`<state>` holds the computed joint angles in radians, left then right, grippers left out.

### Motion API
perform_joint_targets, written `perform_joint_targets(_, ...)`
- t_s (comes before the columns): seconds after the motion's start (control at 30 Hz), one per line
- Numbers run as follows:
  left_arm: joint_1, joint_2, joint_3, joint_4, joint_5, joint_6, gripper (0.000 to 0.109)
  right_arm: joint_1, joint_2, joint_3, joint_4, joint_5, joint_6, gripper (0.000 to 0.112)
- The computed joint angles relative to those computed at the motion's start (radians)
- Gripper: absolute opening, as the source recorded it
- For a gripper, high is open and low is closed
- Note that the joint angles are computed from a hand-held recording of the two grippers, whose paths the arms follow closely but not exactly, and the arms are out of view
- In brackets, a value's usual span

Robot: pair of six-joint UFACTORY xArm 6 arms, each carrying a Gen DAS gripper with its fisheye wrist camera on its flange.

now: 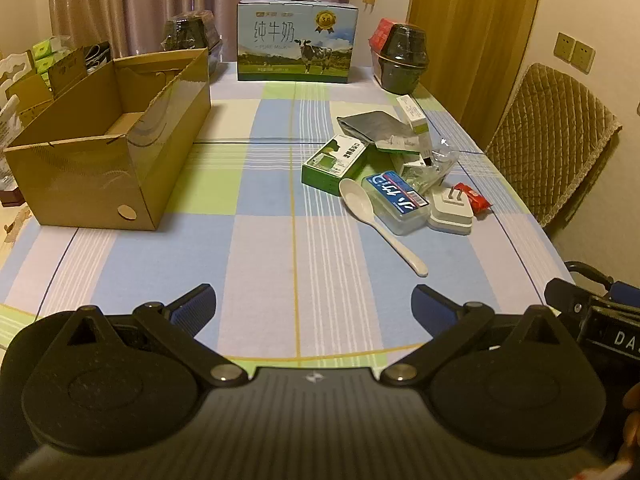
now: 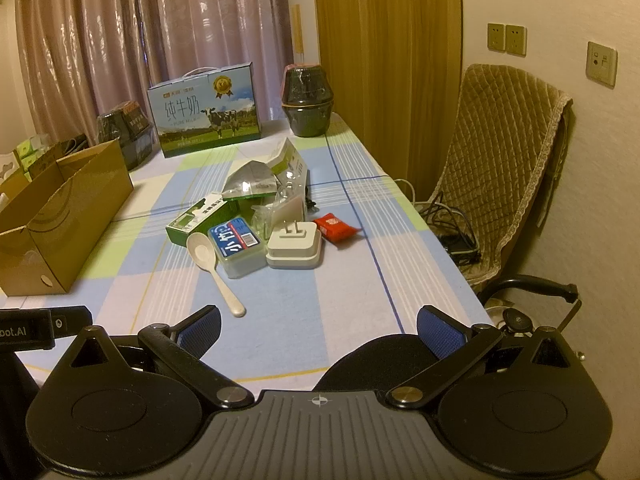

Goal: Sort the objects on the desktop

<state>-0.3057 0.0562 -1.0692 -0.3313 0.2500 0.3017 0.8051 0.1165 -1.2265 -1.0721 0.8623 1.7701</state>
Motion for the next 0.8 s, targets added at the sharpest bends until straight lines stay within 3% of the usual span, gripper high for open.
perform_joint_targets(0.8,0.002,-0.003,0.002,-0.013,0.009,-0.002,0.102,0.003,0.005,-0.002,0.005,0.009,-0.015,0.101)
